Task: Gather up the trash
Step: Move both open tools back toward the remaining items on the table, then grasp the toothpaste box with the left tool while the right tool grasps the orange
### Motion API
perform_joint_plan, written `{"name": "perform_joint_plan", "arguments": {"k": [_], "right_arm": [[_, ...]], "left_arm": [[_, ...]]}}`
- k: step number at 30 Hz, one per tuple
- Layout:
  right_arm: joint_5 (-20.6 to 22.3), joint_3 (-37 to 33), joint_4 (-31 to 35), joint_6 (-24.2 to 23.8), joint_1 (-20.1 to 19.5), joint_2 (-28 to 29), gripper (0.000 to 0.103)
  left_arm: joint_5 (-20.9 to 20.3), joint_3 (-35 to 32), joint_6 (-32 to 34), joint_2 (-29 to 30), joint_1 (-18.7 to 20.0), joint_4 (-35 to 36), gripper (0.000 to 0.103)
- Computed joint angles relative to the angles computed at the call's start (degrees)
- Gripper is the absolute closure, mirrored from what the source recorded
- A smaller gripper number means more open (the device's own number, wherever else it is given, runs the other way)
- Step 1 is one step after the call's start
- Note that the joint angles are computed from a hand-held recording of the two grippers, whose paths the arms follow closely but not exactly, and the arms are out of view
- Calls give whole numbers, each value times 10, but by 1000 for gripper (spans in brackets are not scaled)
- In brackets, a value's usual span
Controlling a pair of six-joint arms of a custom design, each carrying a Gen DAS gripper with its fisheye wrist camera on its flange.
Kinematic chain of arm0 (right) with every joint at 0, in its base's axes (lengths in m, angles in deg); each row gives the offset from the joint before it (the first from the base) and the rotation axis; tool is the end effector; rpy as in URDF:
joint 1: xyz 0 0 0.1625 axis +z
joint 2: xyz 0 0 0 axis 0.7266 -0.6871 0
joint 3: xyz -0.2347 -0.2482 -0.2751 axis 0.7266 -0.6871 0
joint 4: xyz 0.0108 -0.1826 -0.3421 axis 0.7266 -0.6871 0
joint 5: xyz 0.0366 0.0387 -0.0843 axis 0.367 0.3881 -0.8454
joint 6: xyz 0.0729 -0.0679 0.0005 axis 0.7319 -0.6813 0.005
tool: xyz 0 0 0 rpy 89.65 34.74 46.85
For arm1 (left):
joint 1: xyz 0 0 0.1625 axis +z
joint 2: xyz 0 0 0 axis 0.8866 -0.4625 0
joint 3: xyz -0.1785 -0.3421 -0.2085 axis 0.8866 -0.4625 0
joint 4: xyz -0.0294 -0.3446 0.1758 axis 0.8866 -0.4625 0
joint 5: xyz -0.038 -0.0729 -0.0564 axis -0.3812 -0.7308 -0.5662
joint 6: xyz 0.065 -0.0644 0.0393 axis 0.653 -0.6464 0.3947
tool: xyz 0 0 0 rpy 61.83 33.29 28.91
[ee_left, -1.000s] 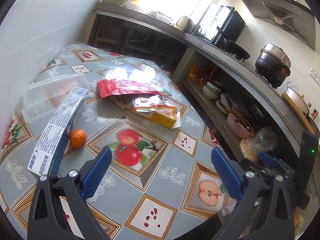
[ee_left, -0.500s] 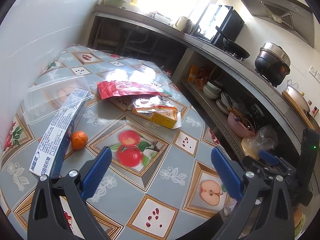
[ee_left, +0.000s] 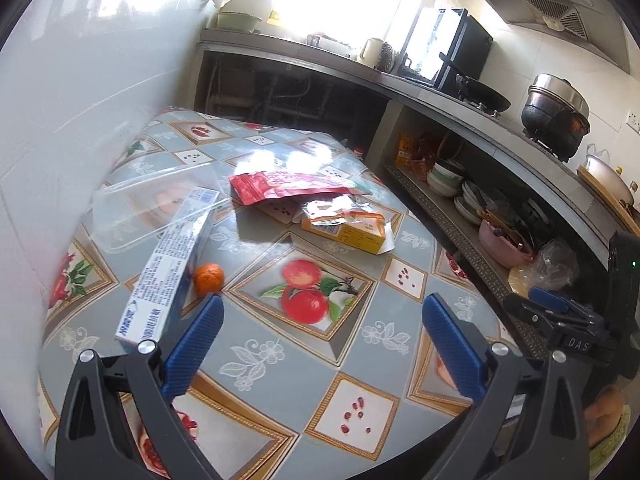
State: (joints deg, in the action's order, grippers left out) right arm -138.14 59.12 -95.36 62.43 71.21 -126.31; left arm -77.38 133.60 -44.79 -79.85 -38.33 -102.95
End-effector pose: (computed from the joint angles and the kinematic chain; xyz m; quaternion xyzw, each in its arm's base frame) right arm 0.2859 -0.4166 0.5977 0.1025 -0.8611 0.3850 0.3159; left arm -0.5751 -0.4755 0.3051 0.2468 0.8960 -0.3389 0.1464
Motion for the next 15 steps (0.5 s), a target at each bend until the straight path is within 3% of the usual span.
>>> {"name": "perform_joint_plan", "arguments": {"k": [5, 9, 11, 15], "right_arm": [[47, -15, 54, 12, -12, 10, 8], [89, -29, 70, 8, -18, 22, 14], [117, -35, 78, 5, -23, 27, 18], [161, -53, 111, 12, -32, 40, 27]], "left_arm": [[54, 20, -2, -21, -7, 38, 6], [81, 13, -26, -27, 0, 73, 6], [99, -2, -47, -24, 5, 116, 6], [115, -39, -87, -11, 23, 237, 18]]}}
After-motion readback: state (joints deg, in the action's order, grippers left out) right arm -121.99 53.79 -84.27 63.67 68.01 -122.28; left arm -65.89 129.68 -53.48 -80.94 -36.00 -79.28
